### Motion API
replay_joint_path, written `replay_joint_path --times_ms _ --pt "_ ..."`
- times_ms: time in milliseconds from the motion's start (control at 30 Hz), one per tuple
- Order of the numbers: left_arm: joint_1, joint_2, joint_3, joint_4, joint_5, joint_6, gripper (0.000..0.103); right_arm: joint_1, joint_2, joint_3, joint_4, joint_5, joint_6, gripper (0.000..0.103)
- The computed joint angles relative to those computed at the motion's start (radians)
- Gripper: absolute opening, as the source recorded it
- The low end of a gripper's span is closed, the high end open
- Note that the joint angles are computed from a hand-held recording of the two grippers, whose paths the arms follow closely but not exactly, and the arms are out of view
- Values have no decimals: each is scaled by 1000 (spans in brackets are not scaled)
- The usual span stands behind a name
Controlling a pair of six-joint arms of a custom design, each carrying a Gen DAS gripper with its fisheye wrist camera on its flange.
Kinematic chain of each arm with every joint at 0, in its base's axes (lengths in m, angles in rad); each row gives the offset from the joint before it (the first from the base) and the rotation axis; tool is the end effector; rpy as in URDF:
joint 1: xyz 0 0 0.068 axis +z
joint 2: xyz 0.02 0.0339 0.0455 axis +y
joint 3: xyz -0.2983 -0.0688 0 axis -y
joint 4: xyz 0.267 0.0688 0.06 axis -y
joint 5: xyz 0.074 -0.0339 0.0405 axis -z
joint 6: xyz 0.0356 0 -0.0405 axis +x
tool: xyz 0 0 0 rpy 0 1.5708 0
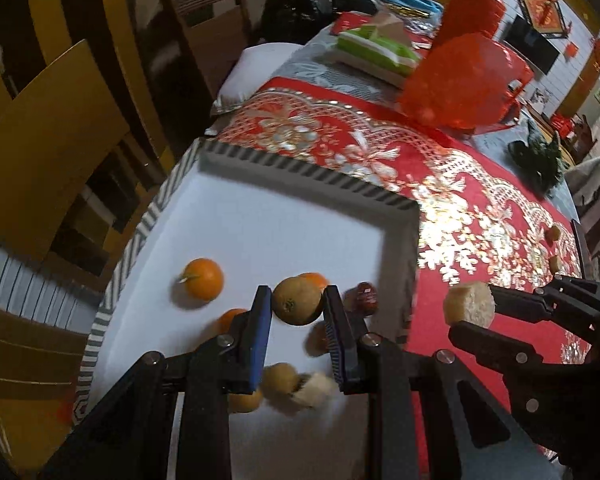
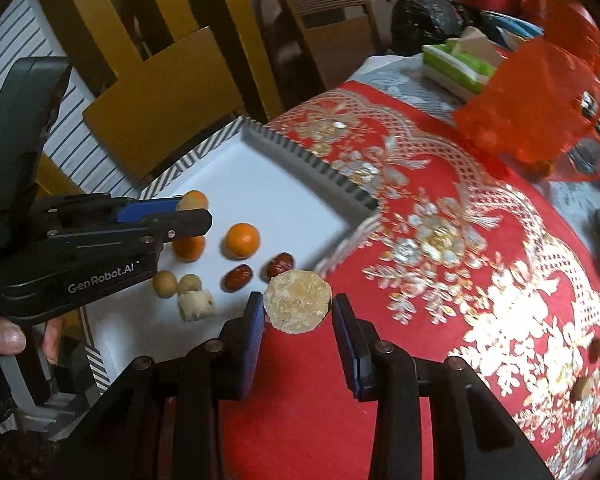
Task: Organize fruits
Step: 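Carry the brown fruit with the left tool while the right tool carries the cake over the tray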
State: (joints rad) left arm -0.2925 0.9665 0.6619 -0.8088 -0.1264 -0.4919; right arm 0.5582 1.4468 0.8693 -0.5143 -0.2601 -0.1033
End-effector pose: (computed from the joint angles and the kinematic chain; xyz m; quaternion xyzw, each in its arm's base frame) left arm 0.1655 -0.0452 0.2381 -0.1110 0.9658 -0.0296 0.2326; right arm 0.2407 0.1611 0.2178 -0.3419 0.9011 0.1758 0.2007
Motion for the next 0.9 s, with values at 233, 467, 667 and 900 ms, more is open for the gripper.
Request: replay_joint_path --times_ms 233,467,667,900 --pt "100 -35 -45 -8 37 46 25 61 78 36 17 0 5 38" --pt "158 -43 -77 -1 64 70 25 109 161 68 28 1 1 38" --pt "186 -44 -95 5 73 84 25 134 207 89 46 -1 6 38" --pt "211 -39 -101 12 81 97 25 148 252 111 54 6 6 38"
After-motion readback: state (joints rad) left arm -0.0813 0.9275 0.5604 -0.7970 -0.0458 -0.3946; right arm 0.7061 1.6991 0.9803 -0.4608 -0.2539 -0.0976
